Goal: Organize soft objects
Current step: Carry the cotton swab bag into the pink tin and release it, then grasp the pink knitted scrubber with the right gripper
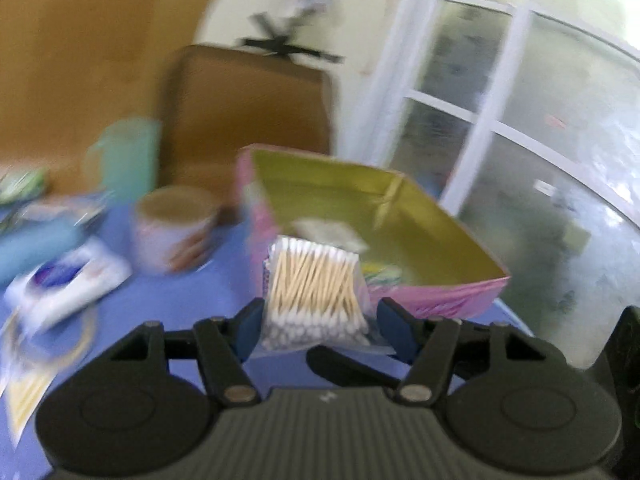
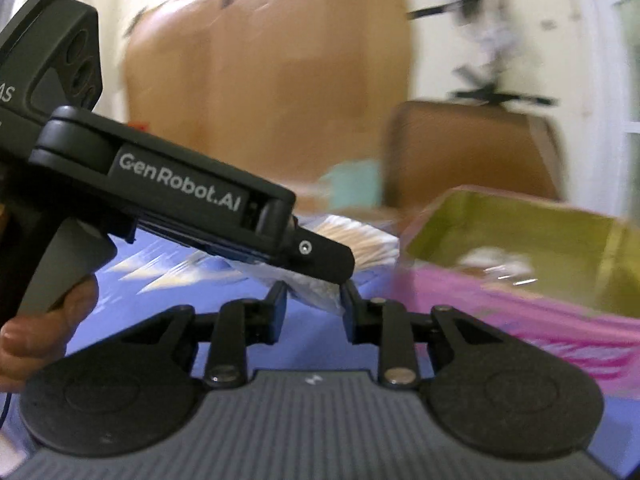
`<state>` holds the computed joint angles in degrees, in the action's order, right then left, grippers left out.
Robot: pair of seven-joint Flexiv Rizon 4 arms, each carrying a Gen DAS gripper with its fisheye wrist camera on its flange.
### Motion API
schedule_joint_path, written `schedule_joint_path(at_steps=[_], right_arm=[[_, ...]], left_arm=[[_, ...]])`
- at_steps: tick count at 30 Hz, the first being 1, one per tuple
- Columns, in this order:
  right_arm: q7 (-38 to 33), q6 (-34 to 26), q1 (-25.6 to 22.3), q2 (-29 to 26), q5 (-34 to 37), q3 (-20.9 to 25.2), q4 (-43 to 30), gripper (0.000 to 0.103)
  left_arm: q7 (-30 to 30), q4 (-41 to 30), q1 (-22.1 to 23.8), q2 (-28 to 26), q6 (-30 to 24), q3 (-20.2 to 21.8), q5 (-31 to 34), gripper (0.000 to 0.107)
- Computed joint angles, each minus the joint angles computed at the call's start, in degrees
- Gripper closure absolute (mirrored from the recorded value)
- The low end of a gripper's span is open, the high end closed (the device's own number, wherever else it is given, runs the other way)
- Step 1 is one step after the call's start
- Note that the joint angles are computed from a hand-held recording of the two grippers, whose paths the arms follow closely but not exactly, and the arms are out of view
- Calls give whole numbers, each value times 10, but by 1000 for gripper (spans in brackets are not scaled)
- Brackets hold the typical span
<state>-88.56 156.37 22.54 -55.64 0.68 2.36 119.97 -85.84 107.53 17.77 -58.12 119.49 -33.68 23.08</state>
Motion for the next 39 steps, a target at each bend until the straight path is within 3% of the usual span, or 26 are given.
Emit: schedule_joint_path(at_steps=[4, 6, 8, 9, 13, 16, 22, 28, 32, 36, 39], right_arm=[[7, 3, -10, 0, 64, -14, -14, 70], [13, -13, -13, -2, 98, -23, -30, 67], [-9, -41, 17, -18, 204, -51, -75, 58], [-21, -56, 27, -23, 247, -64, -92, 45], [28, -53, -13, -29, 246, -44, -91, 43], [39, -44, -10, -35, 247, -47, -92, 43], [36, 3, 8, -36, 212, -43, -86, 43], [12, 6, 26, -19, 117, -28, -56, 43], [38, -66, 3, 5, -17, -2, -48, 43], [91, -177, -26, 6, -154, 24, -114, 41], [137, -279, -20, -21, -187, 29, -226, 32]], left_arm=[[43, -92, -49, -35, -49, -20, -7, 43], [57, -125, -85, -45, -57, -6, -38, 22], [70, -143, -131, -44, -50, 29, -94, 18], [56, -149, -135, -47, -47, 33, -87, 18], [41, -120, -133, -39, -10, 51, -94, 18], [21, -84, -142, -19, 52, 97, -99, 18], [-38, 4, -133, 13, 126, 184, -135, 17], [-55, 88, -174, 29, 168, 304, -304, 17], [-78, 122, -157, 27, 199, 334, -365, 17], [-185, 132, -46, 7, 256, 284, -257, 16], [-213, 128, -40, -4, 295, 289, -238, 13]])
